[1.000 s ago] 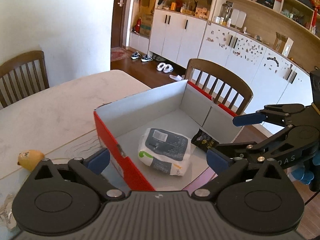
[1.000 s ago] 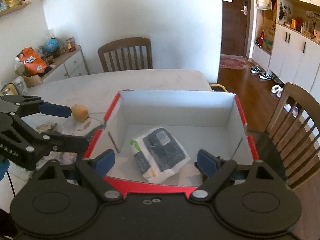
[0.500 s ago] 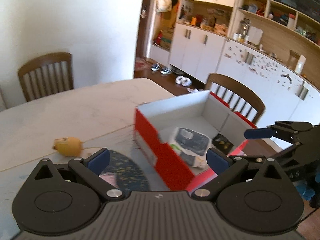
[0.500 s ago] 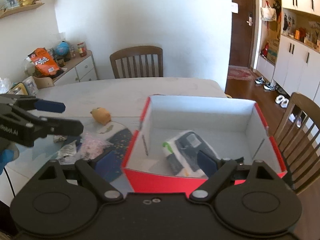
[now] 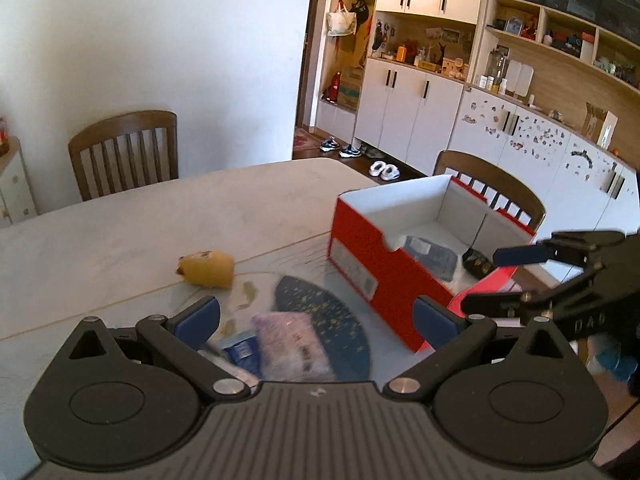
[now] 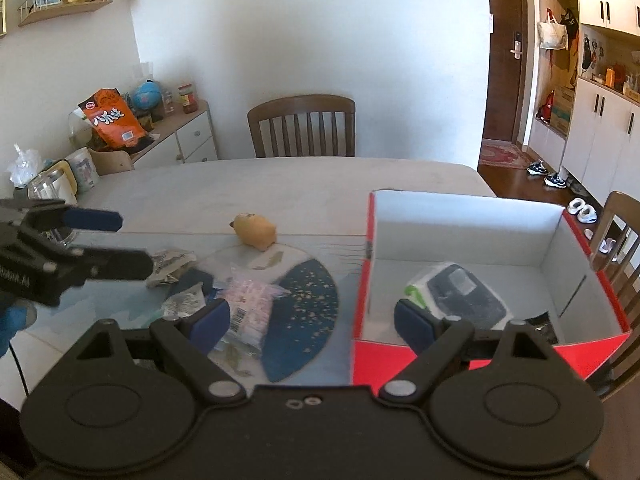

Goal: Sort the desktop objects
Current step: 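Withdraw both tools from the box back toward the packet pile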

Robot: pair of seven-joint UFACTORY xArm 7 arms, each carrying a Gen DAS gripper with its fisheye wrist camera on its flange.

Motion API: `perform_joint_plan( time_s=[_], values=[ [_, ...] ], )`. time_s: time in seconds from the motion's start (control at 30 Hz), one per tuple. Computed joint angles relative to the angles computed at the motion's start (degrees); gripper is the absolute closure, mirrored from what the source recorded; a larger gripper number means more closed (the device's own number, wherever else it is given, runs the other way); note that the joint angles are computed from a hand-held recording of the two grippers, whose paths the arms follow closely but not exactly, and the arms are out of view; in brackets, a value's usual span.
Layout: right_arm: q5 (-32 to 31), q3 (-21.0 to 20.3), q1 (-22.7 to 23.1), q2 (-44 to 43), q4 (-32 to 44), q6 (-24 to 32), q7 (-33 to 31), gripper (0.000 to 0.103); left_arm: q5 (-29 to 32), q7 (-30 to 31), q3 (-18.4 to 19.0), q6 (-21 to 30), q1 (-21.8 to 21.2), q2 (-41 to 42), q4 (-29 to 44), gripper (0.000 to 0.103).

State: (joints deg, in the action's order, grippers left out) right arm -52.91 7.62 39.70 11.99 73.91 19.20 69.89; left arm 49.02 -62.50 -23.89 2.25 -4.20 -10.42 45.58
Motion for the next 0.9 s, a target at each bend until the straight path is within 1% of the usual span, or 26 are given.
perform_joint_plan(
  time_s=[0.07,0.1,0.17,0.23,0.33,0.4,0.43,0.5,0.6,0.73,0.8,0.87,0.9],
  values=[
    [-0.71,-0.08,0.82,1.17,1.42,0.96,1.29,0.013,2.08,-1.25,-0.70,-1.17,1.66,-1.84,-2.16,0.000],
    [-0.99,-0.18,1.27,1.71,1.96,1.33,1.95,0.013,1.93,-1.06,-0.75,-2.20,2.23,-2.59,-3.32,0.000],
    [-1.69,-0.47,2.22,2.71,3.03,1.99,3.04,0.013,-1.54,2.32,1.30,-3.45,0.61,-3.69,-5.92,0.000],
    [-1.77,-0.57,3.13,3.97,4.51,2.70,3.46,0.013,-5.90,6.89,5.35,-3.91,-3.17,-4.26,-8.26,0.000],
    [-2.05,-1.03,4.74,5.56,6.41,4.04,4.10,0.013,-9.38,10.68,7.65,-4.14,-4.98,-5.30,-11.18,0.000],
    [-1.71,-1.22,5.53,6.46,7.38,4.68,4.04,0.013,-10.85,12.36,7.90,-4.32,-4.92,-6.02,-12.89,0.000],
    [-1.52,-1.33,5.93,6.96,7.93,4.91,4.04,0.013,-11.58,13.13,7.96,-4.35,-4.85,-6.29,-13.60,0.000],
    [-1.32,-1.63,6.79,7.75,8.90,5.38,4.09,0.013,-12.35,13.52,6.18,-4.16,-2.81,-6.62,-14.54,0.000],
    [-1.05,-2.01,8.08,8.79,10.08,6.05,4.04,0.013,-14.13,15.00,5.27,-4.75,-1.14,-6.73,-15.98,0.000],
    [-0.95,-2.42,9.68,9.78,11.05,7.02,4.42,0.013,-17.03,18.33,6.35,-5.69,-1.24,-6.52,-17.70,0.000],
    [-1.16,-2.65,10.59,10.38,11.69,7.91,4.93,0.014,-17.92,19.23,5.04,-6.00,0.43,-6.61,-18.28,0.000],
    [-1.49,-2.94,11.42,10.89,12.23,8.62,5.93,0.014,-18.51,19.63,2.32,-6.84,3.76,-6.67,-18.73,0.000],
    [-1.76,-3.08,11.94,11.21,12.56,9.17,6.63,0.014,-19.17,20.26,2.29,-7.19,4.03,-6.41,-18.81,0.000]
  ],
)
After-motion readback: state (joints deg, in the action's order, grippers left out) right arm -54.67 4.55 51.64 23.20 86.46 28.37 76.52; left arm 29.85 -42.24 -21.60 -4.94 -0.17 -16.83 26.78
